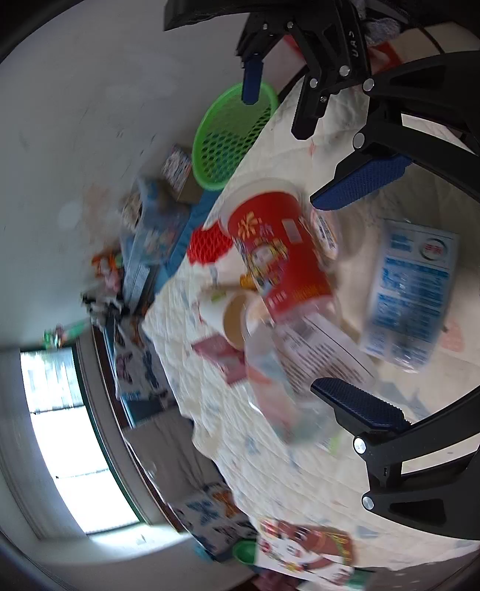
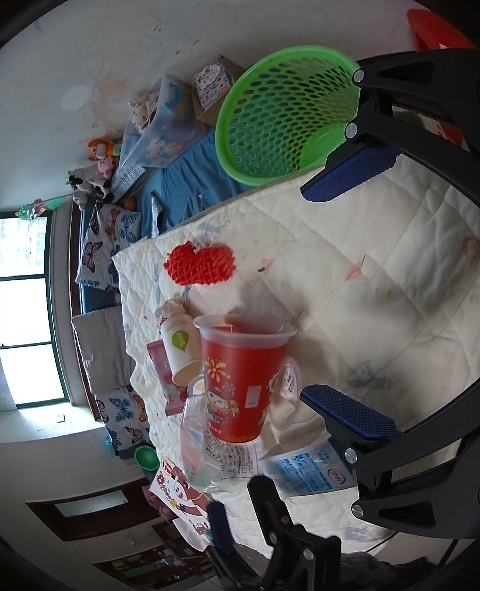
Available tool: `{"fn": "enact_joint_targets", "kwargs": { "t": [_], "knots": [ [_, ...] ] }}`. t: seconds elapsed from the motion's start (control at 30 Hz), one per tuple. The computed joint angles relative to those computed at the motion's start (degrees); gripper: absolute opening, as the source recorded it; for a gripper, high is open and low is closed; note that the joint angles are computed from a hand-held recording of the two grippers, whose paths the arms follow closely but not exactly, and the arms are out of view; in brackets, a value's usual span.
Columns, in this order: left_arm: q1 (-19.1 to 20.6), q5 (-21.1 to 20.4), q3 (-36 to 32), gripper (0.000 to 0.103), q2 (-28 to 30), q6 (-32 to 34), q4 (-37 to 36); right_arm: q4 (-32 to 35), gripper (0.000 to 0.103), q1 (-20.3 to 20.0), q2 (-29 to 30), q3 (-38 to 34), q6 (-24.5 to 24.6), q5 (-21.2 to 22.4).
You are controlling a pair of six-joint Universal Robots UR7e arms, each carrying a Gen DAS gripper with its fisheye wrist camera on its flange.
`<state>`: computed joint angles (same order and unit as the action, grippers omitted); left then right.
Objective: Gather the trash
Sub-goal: 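Reach the left tool to the red paper cup and close on it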
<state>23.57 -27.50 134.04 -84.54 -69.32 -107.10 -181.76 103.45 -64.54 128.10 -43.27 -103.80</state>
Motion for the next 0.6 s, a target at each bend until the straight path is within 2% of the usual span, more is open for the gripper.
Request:
{"fn": "enact_joint_targets", "kwargs": {
  "t": [0.13, 0.2, 0.4, 0.6],
  "knots": [
    [4.53, -1.62, -0.65, 0.089, 3.79, 18.17, -16.17, 1.31, 0.098, -0.67, -0.76, -0.41, -0.58, 0.31],
    [6.90, -3.81, -1.50, 0.089, 5.54, 27.23, -22.71, 1.79, 0.098, -0.92, -1.00, -0.58, -0.75, 0.42],
    [11.67, -7.81, -4.81, 0.089, 9.11, 41.94, -28.43, 4.33, 0.098, -1.75, -1.24, -1.46, -0.76, 0.93],
    [15.58, -11.24, -7.93, 0.089, 11.55, 48.86, -28.99, 5.50, 0.098, -2.17, -0.21, -2.20, -1.23, 0.75]
  ]
}}
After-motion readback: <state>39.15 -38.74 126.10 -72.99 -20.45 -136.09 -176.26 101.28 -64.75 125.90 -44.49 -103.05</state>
